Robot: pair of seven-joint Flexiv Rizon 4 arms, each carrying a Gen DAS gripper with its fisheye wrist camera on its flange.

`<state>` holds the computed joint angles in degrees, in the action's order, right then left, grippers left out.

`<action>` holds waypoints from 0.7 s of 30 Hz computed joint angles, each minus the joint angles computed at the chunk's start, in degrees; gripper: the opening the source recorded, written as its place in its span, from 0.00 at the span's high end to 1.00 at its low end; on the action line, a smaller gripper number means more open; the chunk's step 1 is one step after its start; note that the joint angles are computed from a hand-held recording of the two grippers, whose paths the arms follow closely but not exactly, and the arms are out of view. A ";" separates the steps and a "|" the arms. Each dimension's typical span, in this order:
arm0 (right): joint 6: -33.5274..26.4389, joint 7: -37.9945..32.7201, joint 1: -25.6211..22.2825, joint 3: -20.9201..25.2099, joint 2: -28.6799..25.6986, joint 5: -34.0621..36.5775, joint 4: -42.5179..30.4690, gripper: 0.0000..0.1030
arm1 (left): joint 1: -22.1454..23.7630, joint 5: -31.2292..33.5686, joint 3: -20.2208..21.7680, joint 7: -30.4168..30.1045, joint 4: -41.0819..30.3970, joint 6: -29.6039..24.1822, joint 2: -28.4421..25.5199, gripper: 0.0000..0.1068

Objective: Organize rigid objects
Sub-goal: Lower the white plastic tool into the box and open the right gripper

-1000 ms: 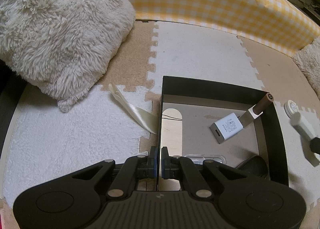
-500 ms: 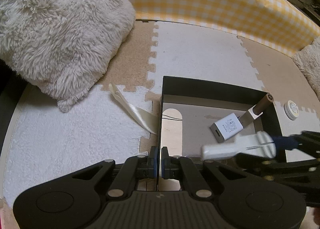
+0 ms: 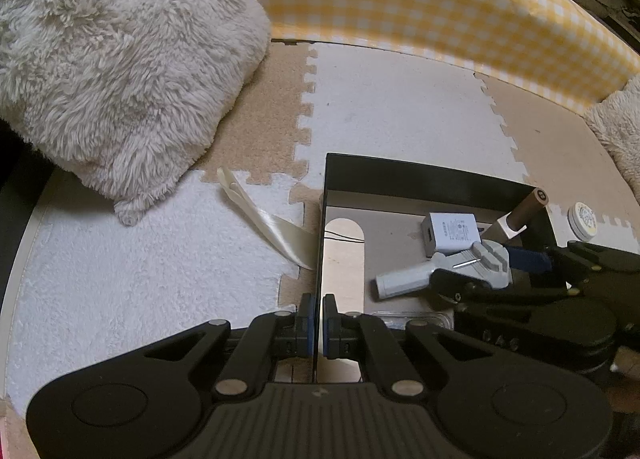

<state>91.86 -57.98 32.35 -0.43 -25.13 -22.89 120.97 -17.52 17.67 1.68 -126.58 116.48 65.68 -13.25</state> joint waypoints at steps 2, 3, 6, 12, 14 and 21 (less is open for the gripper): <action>0.18 -2.46 4.19 -3.73 0.39 2.51 0.73 0.35 | 0.00 -0.01 -0.05 0.02 -0.05 -0.09 0.01 0.97; -1.28 -4.52 3.89 -2.80 0.66 4.08 0.34 0.35 | 0.01 0.00 -0.05 0.01 -0.05 -0.09 0.02 0.97; -2.72 -2.11 -2.17 2.92 0.79 -0.43 0.07 0.34 | 0.06 -0.08 -0.10 0.07 0.00 -0.02 0.04 0.97; -5.99 -6.21 -12.21 15.03 1.70 8.32 -1.58 0.37 | 0.05 -0.08 -0.09 0.05 -0.05 -0.06 0.00 0.97; -6.48 -7.33 -14.04 17.03 2.30 10.95 -1.78 0.52 | 0.07 -0.13 -0.10 0.05 -0.04 -0.02 0.00 0.97; -6.90 -10.77 -15.21 18.82 1.84 14.71 -2.95 0.70 | 0.02 -0.04 -0.09 -0.01 -0.11 -0.09 0.00 0.97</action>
